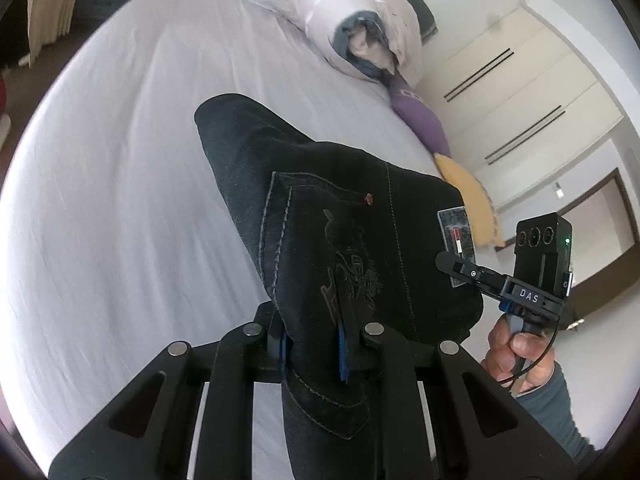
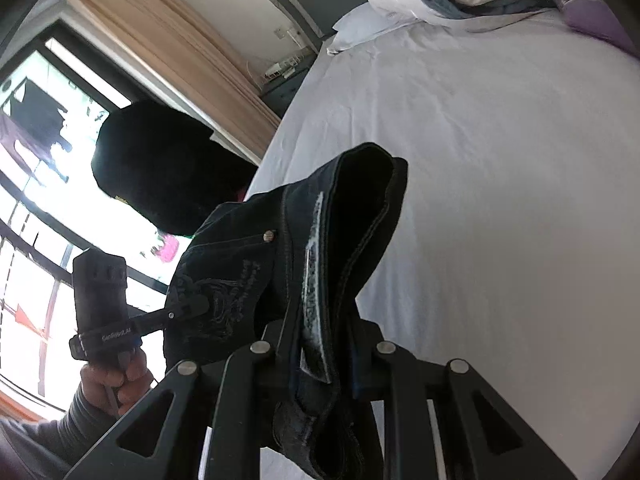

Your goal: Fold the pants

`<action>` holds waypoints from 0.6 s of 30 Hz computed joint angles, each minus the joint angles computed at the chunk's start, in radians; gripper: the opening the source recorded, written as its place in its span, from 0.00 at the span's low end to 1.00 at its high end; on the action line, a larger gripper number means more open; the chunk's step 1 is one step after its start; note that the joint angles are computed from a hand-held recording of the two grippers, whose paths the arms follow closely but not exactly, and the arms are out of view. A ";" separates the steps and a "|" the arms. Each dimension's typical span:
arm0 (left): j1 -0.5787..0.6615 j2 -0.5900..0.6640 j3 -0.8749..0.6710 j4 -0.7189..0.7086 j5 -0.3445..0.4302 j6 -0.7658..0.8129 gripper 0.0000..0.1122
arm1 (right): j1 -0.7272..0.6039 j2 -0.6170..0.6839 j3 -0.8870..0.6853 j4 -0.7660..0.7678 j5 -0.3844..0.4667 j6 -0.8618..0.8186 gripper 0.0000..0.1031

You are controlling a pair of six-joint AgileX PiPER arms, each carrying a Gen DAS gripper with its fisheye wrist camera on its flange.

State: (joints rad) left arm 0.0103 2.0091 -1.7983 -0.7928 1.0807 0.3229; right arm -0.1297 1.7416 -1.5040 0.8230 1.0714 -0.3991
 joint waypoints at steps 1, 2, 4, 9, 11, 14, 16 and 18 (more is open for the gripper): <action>0.004 0.028 -0.053 0.018 0.019 -0.026 0.13 | 0.009 0.040 -0.037 0.006 -0.004 0.006 0.20; 0.005 0.038 -0.070 0.024 0.027 -0.041 0.13 | 0.024 0.074 -0.066 0.007 -0.013 0.018 0.20; 0.015 0.087 -0.131 0.044 0.049 -0.050 0.14 | 0.051 0.165 -0.164 -0.008 -0.015 0.064 0.20; 0.010 0.248 -0.251 0.086 0.070 -0.094 0.14 | 0.069 0.351 -0.315 -0.055 0.005 0.140 0.20; 0.018 0.286 -0.254 0.078 0.056 -0.072 0.16 | 0.059 0.371 -0.282 -0.042 -0.016 0.131 0.21; 0.040 0.284 -0.187 0.024 0.023 -0.022 0.29 | 0.017 0.380 -0.186 0.062 -0.044 0.050 0.29; 0.053 0.267 -0.118 -0.021 -0.005 0.028 0.30 | -0.015 0.373 -0.108 0.176 -0.056 -0.047 0.34; 0.064 0.244 -0.076 -0.049 -0.017 0.056 0.35 | -0.038 0.366 -0.064 0.253 -0.041 -0.088 0.42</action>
